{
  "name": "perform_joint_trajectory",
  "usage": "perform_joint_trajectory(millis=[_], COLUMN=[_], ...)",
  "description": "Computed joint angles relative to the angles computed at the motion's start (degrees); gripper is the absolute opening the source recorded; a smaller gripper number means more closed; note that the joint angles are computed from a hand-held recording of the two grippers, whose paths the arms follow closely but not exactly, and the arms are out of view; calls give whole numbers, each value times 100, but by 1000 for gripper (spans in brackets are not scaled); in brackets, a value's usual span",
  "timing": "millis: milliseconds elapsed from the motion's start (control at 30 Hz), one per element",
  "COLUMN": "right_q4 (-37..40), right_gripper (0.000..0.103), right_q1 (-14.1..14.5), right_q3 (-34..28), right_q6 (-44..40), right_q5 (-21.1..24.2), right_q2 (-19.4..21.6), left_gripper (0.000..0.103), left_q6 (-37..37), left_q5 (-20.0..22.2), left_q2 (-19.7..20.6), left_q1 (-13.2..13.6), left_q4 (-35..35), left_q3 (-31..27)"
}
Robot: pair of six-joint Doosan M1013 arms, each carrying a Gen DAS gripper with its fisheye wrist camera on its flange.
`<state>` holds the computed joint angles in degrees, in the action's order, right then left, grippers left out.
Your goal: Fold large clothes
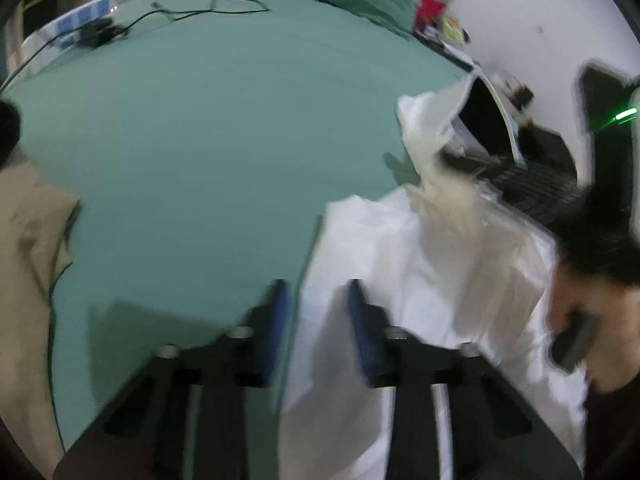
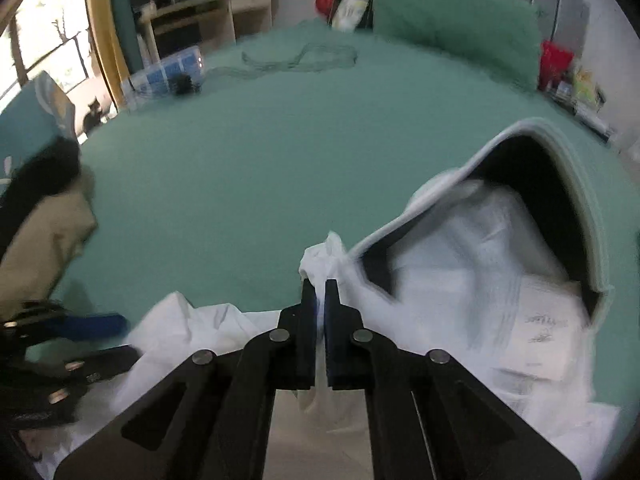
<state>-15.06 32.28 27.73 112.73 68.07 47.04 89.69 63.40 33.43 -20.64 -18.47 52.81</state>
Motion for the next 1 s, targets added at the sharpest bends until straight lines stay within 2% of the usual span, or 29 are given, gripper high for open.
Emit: perform_joint_trajectory(millis=[33, 133, 267, 400, 467, 533, 567, 667, 733, 800, 833, 867, 900, 933, 1000], right_q4=[-133, -559, -993, -1466, -1195, -544, -491, 100, 191, 50, -94, -160, -412, -572, -972], right_gripper=[3, 3, 3, 3, 3, 3, 4, 4, 4, 4, 4, 4, 4, 4, 4], right_q1=[11, 27, -76, -191, -319, -474, -517, -627, -578, -500, -460, -448, -387, -376, -308], right_q3=[402, 1266, 2410, 3568, 4083, 4590, 4953, 5312, 5567, 5655, 5688, 5676, 5651, 5661, 5628], right_q6=[95, 553, 1668, 2861, 3147, 3042, 3195, 3216, 3400, 3554, 3677, 3732, 3926, 4004, 4251], right_q5=[-320, -888, -1438, -1574, -1740, -2183, -2442, -2210, -2239, -2186, -2169, -2134, -2061, -1990, -1817], right_q2=[-282, -960, -1880, -2725, -3032, -3289, -3425, -3454, -3466, -3478, -3491, -3506, -3511, -3553, -3599], left_gripper=[8, 2, 1, 1, 1, 1, 1, 1, 2, 8, 19, 34, 41, 46, 46], left_q6=[26, -126, -510, -816, -910, -961, -922, -866, -851, -943, -946, -927, -957, -1066, -1078], left_q5=[1, -108, -426, -685, -718, -694, -643, -295, -117, 9, -16, -97, -180, -247, -259], left_q2=[4, -32, -107, -196, -194, -157, -148, -33, 13, 34, 9, -48, -104, -165, -253], left_q1=[-22, -34, -44, -24, -18, -12, 1, -26, -44, -73, -77, -74, -79, -101, -136], left_q4=[48, 134, 398, 618, 677, 717, 701, 709, 739, 877, 870, 828, 852, 972, 1019], left_q3=[-1, 69, 168, 266, 250, 172, 151, -22, -80, -132, -110, -44, 21, 86, 154])
